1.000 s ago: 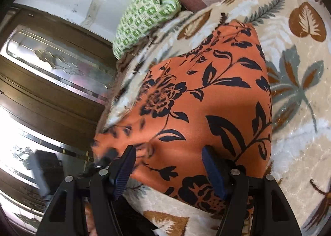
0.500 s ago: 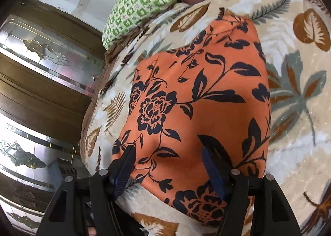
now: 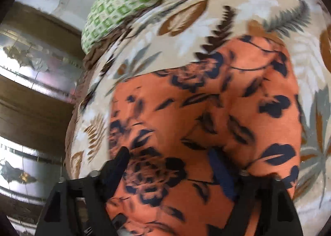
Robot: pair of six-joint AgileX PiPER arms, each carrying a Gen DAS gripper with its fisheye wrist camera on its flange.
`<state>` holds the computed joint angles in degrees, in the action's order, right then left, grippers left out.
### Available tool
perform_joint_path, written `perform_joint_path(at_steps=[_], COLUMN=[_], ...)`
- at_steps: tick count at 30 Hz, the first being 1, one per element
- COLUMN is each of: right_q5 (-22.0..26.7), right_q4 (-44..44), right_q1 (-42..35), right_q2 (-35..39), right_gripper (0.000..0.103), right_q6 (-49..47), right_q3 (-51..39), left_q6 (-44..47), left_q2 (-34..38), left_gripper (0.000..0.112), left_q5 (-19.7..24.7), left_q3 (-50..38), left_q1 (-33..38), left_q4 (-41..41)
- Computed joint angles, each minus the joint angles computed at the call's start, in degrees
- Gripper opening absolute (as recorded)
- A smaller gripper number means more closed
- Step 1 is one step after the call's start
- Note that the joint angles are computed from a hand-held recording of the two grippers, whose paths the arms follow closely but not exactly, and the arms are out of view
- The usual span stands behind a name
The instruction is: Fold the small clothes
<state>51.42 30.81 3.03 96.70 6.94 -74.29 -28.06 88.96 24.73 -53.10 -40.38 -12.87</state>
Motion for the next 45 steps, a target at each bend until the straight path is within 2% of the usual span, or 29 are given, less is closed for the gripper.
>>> perform_joint_path(at_steps=[3, 5, 7, 10, 11, 13, 16, 18, 21, 23, 26, 27, 29, 33, 37, 39, 41, 43, 45], right_q5=[-1.45, -4.40, -4.51, -3.17, -2.90, -3.89, -4.48, -3.76, -2.19, -3.14, -2.09, -1.25, -1.09, -1.54, 0.17, 0.46, 0.60, -1.41, 0.23], right_q4=[2.28, 4.03, 5.17, 3.19, 4.37, 5.38, 2.46, 4.46, 10.66, 15.16, 17.82, 16.72, 16.15, 15.26, 16.44, 16.72, 14.97, 13.62, 13.38], right_q1=[-0.15, -1.13, -2.01, -1.31, -1.55, -1.69, -2.04, -4.89, -10.17, -12.89, -14.98, -15.06, -14.55, -14.92, -17.40, -17.84, -17.05, -16.66, -17.59], right_q2=[-6.06, -10.12, -7.63, -6.66, -7.26, -10.77, -18.16, -23.26, -23.32, -21.51, -22.09, -22.89, -24.85, -21.84, -25.43, -26.33, -23.37, -23.80, -25.05], right_gripper=[0.083, 0.083, 0.084, 0.084, 0.084, 0.084, 0.084, 0.084, 0.084, 0.084, 0.084, 0.084, 0.084, 0.085, 0.084, 0.084, 0.085, 0.085, 0.085], right_q6=[-2.47, -2.85, -3.61, -1.39, -1.91, -3.07, -0.95, -1.93, -6.95, -11.87, -12.39, -11.27, -12.39, -15.85, -14.55, -15.78, -15.61, -14.88, -12.90], right_q3=[4.67, 10.48, 12.50, 9.49, 9.18, 10.32, 14.35, 18.78, 23.83, 26.58, 27.03, 26.12, 25.60, 28.40, 27.17, 27.34, 27.88, 29.21, 28.28], left_q6=[-0.25, -4.16, -7.52, -4.57, -6.06, -9.60, -15.05, -15.14, -10.77, -6.81, -10.30, -9.49, -10.80, -9.77, -10.11, -10.22, -12.62, -13.12, -10.97], left_q2=[-2.74, -3.91, -3.33, -2.89, -3.80, -5.70, -7.79, -7.72, -3.93, 0.30, 11.02, 13.18, 11.76, 12.39, 10.71, 8.76, 7.33, 9.09, 14.02], left_gripper=[0.034, 0.052, 0.053, 0.053, 0.053, 0.054, 0.065, 0.065, 0.066, 0.072, 0.071, 0.072, 0.075, 0.075, 0.075, 0.075, 0.075, 0.075, 0.077], left_q5=[0.24, 0.44, 1.16, 3.57, 3.59, 4.27, 5.38, 5.36, 5.75, 6.14, 16.32, 16.81, 13.27, 14.92, 15.76, 14.61, 12.99, 14.53, 18.48], left_q3=[0.83, 1.18, 0.50, -0.62, -0.51, -0.73, -1.96, -3.60, -8.34, -11.41, -19.20, -19.15, -16.27, -17.63, -18.23, -17.75, -16.83, -18.44, -21.34], left_q1=[-0.03, -0.80, -1.55, -0.49, -0.56, -1.33, -2.77, -3.51, -4.82, -5.25, -6.93, -6.21, -5.40, -5.18, -4.68, -4.41, -5.21, -5.99, -5.93], left_q4=[0.62, 4.39, 7.95, 4.59, 6.30, 10.92, 17.77, 19.22, 18.19, 15.71, 22.07, 21.13, 20.77, 20.13, 20.59, 20.69, 22.91, 24.97, 24.87])
